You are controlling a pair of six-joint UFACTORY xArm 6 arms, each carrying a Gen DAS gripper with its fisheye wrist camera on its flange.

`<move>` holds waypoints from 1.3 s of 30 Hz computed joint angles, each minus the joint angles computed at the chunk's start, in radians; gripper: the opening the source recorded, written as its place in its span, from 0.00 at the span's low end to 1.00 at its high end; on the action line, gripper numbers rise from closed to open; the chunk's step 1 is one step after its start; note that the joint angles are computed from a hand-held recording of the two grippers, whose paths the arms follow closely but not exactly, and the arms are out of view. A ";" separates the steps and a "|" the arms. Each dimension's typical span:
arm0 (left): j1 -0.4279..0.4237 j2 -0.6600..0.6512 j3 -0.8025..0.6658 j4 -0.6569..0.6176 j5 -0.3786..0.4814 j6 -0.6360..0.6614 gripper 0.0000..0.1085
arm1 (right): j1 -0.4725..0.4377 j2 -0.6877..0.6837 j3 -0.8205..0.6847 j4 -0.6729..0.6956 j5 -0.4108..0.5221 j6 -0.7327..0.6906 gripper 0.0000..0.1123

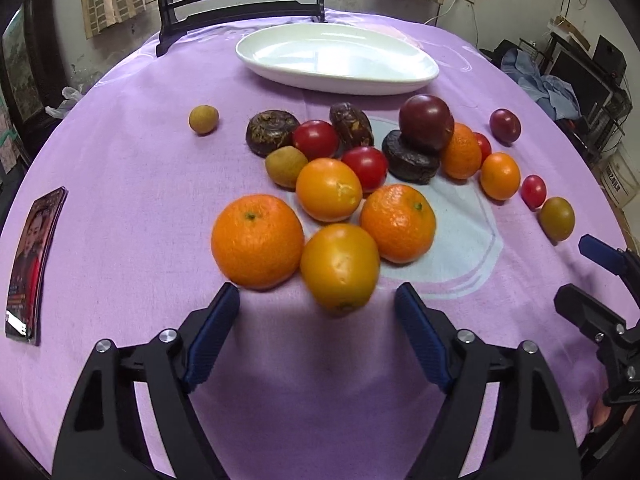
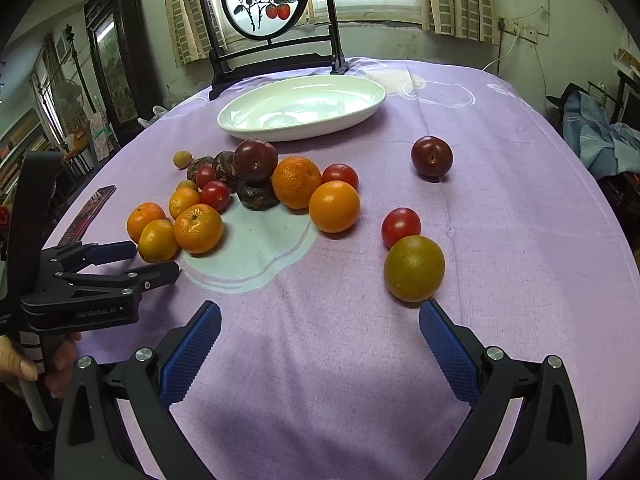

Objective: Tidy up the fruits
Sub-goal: 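Grasp a large mandarin with the left gripper while the right gripper grasps an olive-brown tomato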

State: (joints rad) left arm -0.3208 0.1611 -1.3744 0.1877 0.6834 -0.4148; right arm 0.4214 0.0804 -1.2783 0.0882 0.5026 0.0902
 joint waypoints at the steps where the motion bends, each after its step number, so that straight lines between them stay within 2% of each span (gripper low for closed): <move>1: 0.006 0.005 -0.009 -0.006 0.008 0.010 0.73 | -0.002 0.002 -0.001 0.015 -0.002 -0.011 0.89; 5: 0.033 -0.005 -0.015 -0.118 0.040 0.150 0.73 | -0.010 0.013 -0.008 0.039 0.006 -0.026 0.89; 12: 0.065 -0.054 0.044 -0.186 0.042 0.302 0.73 | -0.011 0.037 -0.040 0.048 0.049 -0.011 0.89; 16: 0.079 -0.082 0.084 -0.202 0.030 0.327 0.72 | -0.001 0.045 -0.056 0.024 0.068 0.001 0.89; 21: 0.101 -0.133 0.139 -0.304 0.002 0.414 0.70 | 0.012 0.069 -0.094 0.003 0.096 0.004 0.89; 27: 0.113 -0.127 0.133 -0.218 -0.035 0.379 0.70 | 0.024 0.088 -0.120 -0.017 0.116 0.013 0.89; 29: 0.112 -0.092 0.099 -0.212 -0.015 0.400 0.59 | 0.028 0.091 -0.125 -0.022 0.121 0.012 0.89; 30: 0.113 -0.068 0.073 -0.231 0.005 0.421 0.57 | 0.030 0.090 -0.124 -0.025 0.122 0.012 0.89; 32: 0.109 -0.042 0.047 -0.208 0.003 0.409 0.57 | 0.031 0.088 -0.123 -0.034 0.122 0.018 0.89; 36: 0.100 0.006 -0.023 -0.254 -0.009 0.436 0.57 | 0.025 0.090 -0.126 -0.042 0.125 0.037 0.89; 39: 0.090 0.038 -0.061 -0.243 -0.023 0.426 0.49 | 0.024 0.091 -0.129 -0.047 0.132 0.038 0.89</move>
State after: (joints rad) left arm -0.2312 0.1987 -1.4357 -0.0554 0.6601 0.0113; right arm 0.4455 0.1717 -1.4076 0.0408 0.6348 0.1278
